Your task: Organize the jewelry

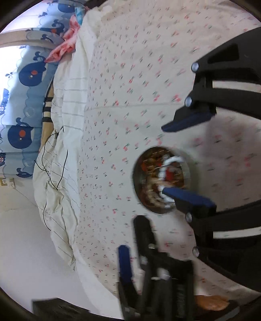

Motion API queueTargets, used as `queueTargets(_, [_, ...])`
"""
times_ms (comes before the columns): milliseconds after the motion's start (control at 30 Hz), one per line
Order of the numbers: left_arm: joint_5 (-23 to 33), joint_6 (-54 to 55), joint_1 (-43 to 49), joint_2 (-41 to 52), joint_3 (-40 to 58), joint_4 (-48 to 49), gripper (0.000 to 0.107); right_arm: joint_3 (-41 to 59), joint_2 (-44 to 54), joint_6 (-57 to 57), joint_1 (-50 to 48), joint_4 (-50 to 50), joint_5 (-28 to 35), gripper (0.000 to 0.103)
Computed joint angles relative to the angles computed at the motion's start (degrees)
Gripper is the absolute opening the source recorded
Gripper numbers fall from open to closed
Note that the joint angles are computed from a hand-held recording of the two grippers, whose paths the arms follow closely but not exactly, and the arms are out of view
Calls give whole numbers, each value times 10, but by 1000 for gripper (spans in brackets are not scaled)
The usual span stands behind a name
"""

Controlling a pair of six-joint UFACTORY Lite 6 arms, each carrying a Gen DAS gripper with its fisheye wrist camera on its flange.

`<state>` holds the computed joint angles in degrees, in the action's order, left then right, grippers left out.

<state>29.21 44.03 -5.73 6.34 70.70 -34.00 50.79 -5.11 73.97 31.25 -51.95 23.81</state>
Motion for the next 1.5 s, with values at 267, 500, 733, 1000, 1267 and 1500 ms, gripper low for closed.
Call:
queueTargets(267, [-67,37,25,-205,-254,-12,88,-127,-121,149,141,-35,127,83])
queueTargets(500, [-76,59,64,-288,-331,-50,93,-94,-76,203,201,-78,198,89])
queueTargets(733, [-104,55,56,-267,-324,-57,94,-106,-83,208,169,-71,186,92])
queueTargets(1000, [-103,56,44,-256,-319,-61,95,-107,-82,209,168,-69,182,94])
queueTargets(1267, [-98,66,47,-259,-321,-72,95,-109,-82,210,167,-66,180,95])
queueTargets(1500, [-97,62,44,-257,-323,-67,95,-109,-80,211,166,-66,179,95])
